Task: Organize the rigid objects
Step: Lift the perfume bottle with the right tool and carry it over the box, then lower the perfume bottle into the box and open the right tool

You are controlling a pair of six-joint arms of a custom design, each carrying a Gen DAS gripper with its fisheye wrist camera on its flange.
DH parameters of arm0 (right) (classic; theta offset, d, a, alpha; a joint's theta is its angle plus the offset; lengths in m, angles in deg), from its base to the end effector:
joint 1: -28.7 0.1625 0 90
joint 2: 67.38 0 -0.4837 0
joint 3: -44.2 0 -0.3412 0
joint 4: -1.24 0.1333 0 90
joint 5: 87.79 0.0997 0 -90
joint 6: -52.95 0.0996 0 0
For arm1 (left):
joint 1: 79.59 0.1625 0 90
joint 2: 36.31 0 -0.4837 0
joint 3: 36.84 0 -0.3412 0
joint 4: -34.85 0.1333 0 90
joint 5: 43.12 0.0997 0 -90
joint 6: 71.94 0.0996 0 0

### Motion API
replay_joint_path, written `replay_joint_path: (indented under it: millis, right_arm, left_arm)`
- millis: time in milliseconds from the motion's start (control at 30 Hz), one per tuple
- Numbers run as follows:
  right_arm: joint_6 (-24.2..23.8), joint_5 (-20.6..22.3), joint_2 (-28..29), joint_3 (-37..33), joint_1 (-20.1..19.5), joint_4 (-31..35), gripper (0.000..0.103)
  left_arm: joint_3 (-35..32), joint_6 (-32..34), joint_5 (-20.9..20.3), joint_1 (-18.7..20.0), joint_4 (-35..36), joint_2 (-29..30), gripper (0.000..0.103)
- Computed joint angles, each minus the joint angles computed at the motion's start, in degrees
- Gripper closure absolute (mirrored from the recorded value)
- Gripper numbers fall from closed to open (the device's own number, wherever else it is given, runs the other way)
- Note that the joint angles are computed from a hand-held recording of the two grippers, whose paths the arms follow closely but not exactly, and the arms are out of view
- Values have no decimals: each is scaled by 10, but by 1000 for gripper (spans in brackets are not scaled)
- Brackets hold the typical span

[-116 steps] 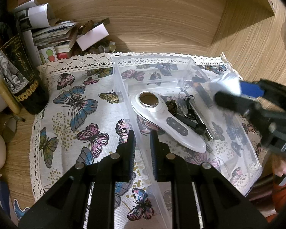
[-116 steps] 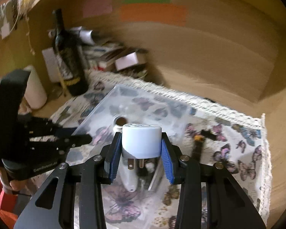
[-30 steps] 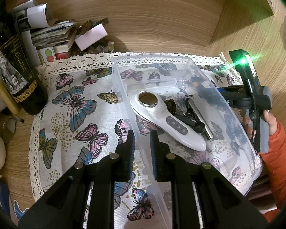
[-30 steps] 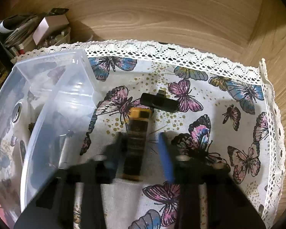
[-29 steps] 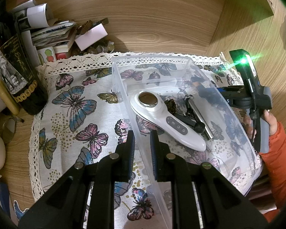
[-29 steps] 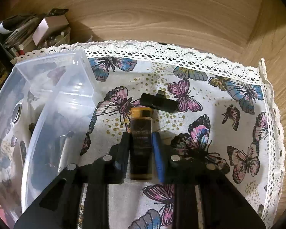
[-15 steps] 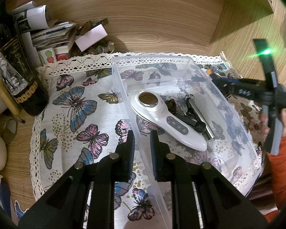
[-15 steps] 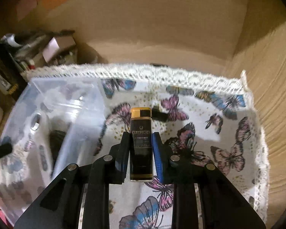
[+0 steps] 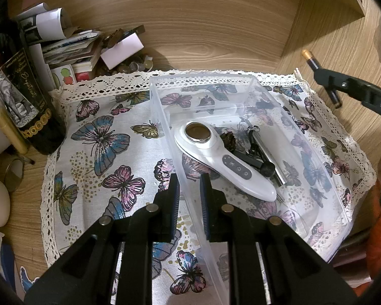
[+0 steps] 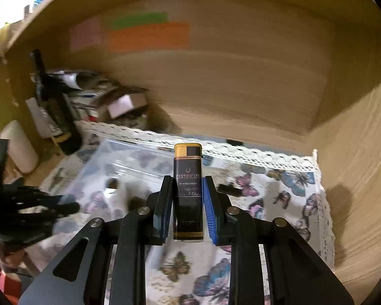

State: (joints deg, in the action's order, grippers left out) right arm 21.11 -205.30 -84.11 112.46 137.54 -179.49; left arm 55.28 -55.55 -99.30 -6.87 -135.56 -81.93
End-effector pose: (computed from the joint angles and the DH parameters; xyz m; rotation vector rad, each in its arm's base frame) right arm 0.3437 -0.7371 0.0292 0.8658 -2.3332 0.8085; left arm -0.0283 -0.7265 0.2477 0.4940 2.4194 -0.7554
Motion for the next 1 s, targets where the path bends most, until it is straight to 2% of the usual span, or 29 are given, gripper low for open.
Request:
replay_joint_path:
  millis: [167,433,567,800,1000]
  right_arm:
    - [-14,18,0,19,9,-11,81]
    - [-25,34,10,26,15,9,81]
    - [-27,33,18,16,17,55,81]
    - [-34,8,42,-11,17,139,81]
    - [-30,-8,57,-35,14,178,81]
  left_arm:
    - [0,0,-1,0,0,0,88]
    - [0,3,-2,1,0,-1,88]
    - [0,3,-6,1,0,-1,88]
    - [2,6,-7,1,-3,-1,88]
    - [2,6,-9,1,-4,-1,88]
